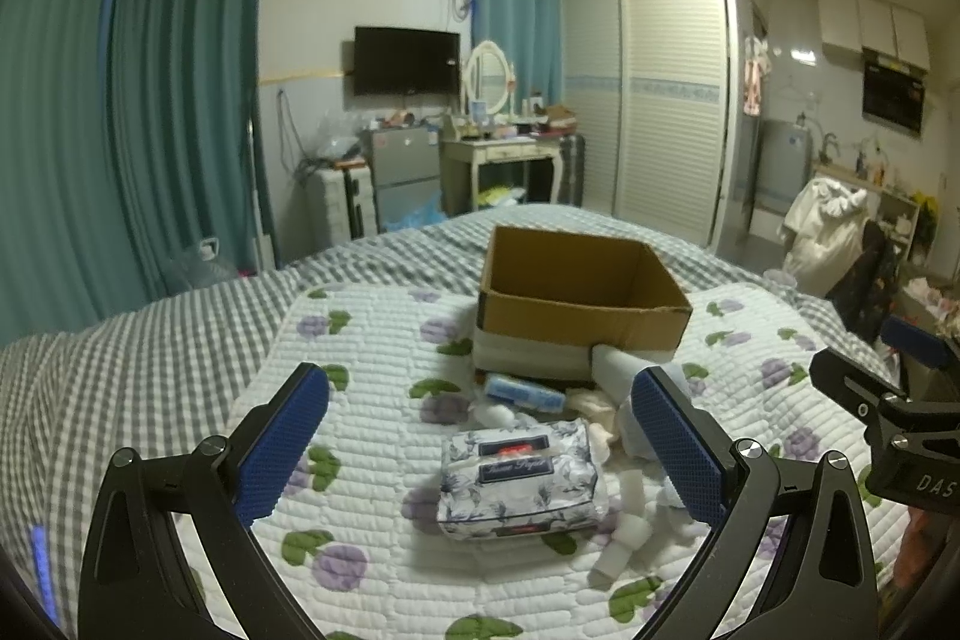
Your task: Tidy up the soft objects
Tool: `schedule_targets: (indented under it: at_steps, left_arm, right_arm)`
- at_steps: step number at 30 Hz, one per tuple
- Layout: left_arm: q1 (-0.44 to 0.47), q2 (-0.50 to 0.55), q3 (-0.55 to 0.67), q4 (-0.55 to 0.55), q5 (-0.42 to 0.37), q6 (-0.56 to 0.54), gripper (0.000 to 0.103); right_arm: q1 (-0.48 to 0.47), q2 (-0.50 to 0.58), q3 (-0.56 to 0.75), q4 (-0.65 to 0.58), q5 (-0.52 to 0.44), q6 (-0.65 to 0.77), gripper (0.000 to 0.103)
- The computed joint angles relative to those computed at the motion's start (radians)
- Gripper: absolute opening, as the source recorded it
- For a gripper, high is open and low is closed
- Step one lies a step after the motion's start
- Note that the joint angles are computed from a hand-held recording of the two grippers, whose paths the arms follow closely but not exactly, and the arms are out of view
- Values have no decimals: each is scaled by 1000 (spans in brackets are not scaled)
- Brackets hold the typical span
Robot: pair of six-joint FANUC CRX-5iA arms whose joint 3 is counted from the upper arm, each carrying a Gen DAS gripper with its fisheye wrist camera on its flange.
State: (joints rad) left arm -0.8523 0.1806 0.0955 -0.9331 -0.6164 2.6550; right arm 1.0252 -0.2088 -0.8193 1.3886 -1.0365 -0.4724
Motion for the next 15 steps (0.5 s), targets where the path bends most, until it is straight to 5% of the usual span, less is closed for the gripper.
schedule_targets:
  at_steps: [15]
  left_arm:
    - [-45, 10, 9, 51, -51, -7, 103]
  right_arm:
    - [33, -122, -81, -24, 5, 26, 103]
